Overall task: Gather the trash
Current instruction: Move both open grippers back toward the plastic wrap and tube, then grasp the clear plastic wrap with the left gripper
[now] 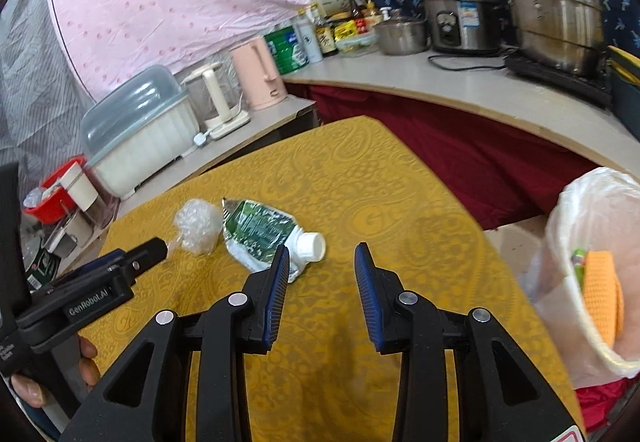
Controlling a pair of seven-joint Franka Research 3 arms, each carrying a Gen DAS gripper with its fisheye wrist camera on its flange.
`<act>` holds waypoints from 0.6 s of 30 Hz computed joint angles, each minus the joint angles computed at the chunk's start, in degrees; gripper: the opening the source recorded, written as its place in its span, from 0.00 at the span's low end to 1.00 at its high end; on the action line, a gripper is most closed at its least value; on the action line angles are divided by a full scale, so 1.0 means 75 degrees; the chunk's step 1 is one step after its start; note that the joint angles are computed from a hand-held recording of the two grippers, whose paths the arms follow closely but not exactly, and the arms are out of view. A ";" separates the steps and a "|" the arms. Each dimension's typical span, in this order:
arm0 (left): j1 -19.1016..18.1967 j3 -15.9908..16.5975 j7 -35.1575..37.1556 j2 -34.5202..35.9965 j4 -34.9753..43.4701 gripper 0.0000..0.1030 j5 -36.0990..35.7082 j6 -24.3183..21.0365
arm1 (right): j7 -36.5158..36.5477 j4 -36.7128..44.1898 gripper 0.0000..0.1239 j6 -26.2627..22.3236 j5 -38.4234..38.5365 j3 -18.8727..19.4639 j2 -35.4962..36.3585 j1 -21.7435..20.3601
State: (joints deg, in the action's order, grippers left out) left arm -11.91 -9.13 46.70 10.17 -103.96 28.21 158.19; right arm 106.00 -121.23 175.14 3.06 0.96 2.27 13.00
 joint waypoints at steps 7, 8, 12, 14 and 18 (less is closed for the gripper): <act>0.0150 0.0179 0.0210 0.0632 0.0598 0.88 -0.0218 0.0170 | 0.0158 0.1080 0.43 -0.0210 0.0316 -0.0087 0.1150 0.0300; 0.0179 0.0165 0.0313 0.0757 0.0734 0.88 -0.0275 0.0164 | 0.0204 0.1243 0.43 -0.0265 0.0319 -0.0152 0.1307 0.0371; 0.0229 0.0147 0.0735 0.1464 0.1582 0.88 -0.0555 -0.0119 | 0.0120 0.1958 0.43 -0.0615 0.0611 -0.0164 0.1952 0.0391; 0.0287 0.0083 0.0979 0.1750 0.1902 0.88 -0.0818 -0.0208 | 0.0161 0.2175 0.43 -0.0720 0.0610 -0.0272 0.2165 0.0491; 0.0403 -0.0094 0.1590 0.2289 0.2455 0.87 -0.1339 -0.0323 | -0.0096 0.2386 0.43 -0.0824 0.0943 -0.0090 0.2431 0.0332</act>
State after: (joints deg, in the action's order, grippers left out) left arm -8.89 -9.84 58.63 27.34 -85.55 18.16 155.77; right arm 105.28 -103.34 168.96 10.13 0.29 20.50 15.49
